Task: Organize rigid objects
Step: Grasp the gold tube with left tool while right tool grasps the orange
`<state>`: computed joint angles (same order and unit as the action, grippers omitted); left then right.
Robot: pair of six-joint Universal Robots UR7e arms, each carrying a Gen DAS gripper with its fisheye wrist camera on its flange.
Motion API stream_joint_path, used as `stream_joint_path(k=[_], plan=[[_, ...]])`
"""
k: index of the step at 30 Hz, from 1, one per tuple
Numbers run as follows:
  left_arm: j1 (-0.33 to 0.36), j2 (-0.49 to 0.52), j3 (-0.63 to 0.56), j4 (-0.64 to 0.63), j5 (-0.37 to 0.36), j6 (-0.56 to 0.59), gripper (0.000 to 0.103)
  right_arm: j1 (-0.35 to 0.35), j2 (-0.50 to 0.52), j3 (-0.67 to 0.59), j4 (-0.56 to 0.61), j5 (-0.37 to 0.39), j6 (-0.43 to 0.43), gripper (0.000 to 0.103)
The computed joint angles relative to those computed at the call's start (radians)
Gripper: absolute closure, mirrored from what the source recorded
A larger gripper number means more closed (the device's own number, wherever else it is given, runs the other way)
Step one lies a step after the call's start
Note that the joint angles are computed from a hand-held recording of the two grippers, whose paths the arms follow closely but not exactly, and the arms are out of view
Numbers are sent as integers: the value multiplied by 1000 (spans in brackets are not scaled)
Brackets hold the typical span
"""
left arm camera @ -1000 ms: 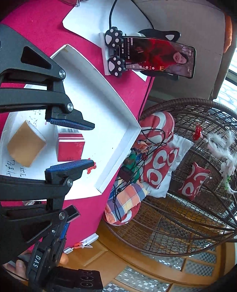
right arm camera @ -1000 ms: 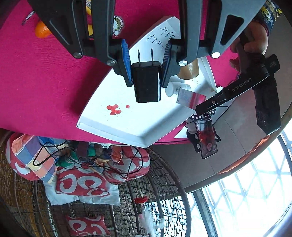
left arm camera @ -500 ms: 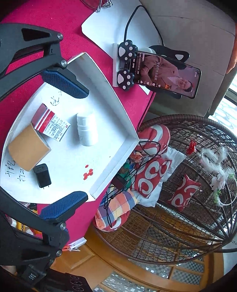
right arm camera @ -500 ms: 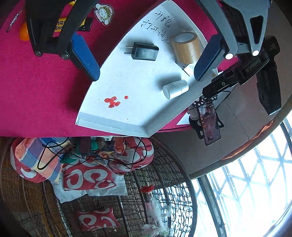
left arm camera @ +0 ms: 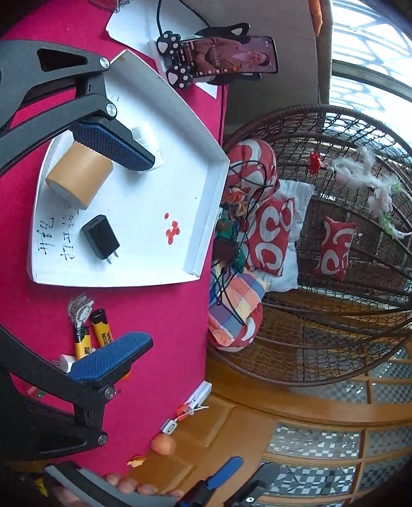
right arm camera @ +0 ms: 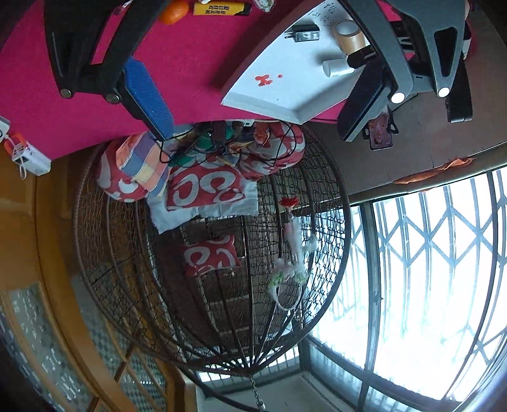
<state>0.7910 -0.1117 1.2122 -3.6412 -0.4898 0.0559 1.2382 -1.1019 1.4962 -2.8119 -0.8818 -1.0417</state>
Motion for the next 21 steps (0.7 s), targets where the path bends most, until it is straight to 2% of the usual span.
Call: stream_joint_path(k=[1, 5, 10, 15, 19, 20, 21], plan=[[-2, 2, -3, 44, -6, -15, 0, -5, -2, -3, -34, 0, 12, 0], [-1, 17, -26, 157, -72, -67, 0, -30, 0, -56, -2, -9, 4, 0], [7, 36, -69, 318, -174, -119, 1, -60, 21, -136, 136, -65, -4, 0], [8, 76, -135, 455, -212, -73, 3, -81, 43, -193, 219, -144, 9, 0], [15, 97, -199, 573, -186, 1, 13, -98, 53, -232, 293, -163, 22, 0], [18, 101, -218, 613, -166, 11, 24, -101, 56, -238, 300, -165, 27, 0], [22, 106, -239, 652, -140, 15, 30, -105, 58, -245, 306, -163, 32, 0]])
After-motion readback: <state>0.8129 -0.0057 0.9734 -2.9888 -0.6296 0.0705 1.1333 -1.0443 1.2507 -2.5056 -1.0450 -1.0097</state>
